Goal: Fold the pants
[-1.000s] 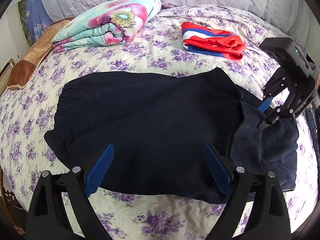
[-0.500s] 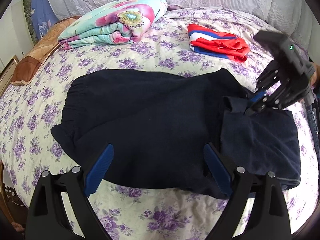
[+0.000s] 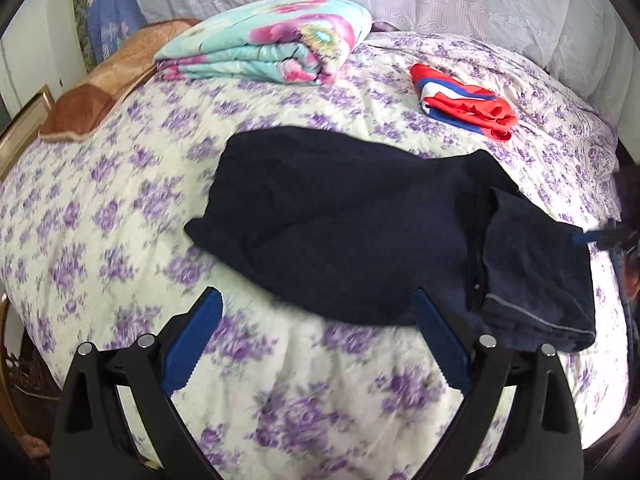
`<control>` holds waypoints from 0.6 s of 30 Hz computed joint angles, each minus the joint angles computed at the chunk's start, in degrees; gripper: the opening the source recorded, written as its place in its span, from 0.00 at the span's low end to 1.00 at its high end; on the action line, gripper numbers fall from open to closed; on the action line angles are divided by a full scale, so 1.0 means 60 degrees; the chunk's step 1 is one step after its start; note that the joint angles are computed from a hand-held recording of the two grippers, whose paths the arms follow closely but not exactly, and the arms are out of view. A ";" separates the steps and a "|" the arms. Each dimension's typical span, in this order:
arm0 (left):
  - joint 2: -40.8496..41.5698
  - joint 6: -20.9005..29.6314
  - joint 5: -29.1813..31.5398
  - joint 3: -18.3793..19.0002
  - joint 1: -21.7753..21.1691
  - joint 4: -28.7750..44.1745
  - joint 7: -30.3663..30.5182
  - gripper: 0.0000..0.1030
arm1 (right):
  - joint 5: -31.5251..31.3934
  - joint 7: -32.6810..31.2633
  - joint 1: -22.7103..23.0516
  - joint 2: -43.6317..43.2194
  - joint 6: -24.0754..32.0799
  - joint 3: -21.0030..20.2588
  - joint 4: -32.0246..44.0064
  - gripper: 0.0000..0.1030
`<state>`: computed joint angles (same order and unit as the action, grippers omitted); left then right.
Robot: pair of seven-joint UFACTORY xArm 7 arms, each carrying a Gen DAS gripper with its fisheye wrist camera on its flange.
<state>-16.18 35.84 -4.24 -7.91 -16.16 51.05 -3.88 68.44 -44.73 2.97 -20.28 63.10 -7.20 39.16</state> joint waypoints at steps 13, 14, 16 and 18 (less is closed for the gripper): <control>0.1495 -0.1280 -0.7055 0.1615 -0.0329 -0.0037 0.3161 0.91 | 0.0197 0.1267 0.1482 -0.0790 -0.2466 0.0576 0.0255 0.66; 0.1609 -0.1158 -0.7574 0.1595 -0.0254 -0.0001 0.3358 0.91 | 0.0338 0.1193 0.1603 -0.0664 -0.2522 0.0600 0.0408 0.66; 0.1784 -0.1041 -0.8350 0.1489 -0.0057 0.0050 0.3640 0.91 | 0.0685 0.1297 0.1927 -0.0538 -0.2835 0.0880 0.0638 0.66; 0.2044 -0.0990 -0.9042 0.1368 0.0169 0.0216 0.3968 0.91 | 0.0921 0.1256 0.2103 -0.0284 -0.2814 0.0922 0.0906 0.66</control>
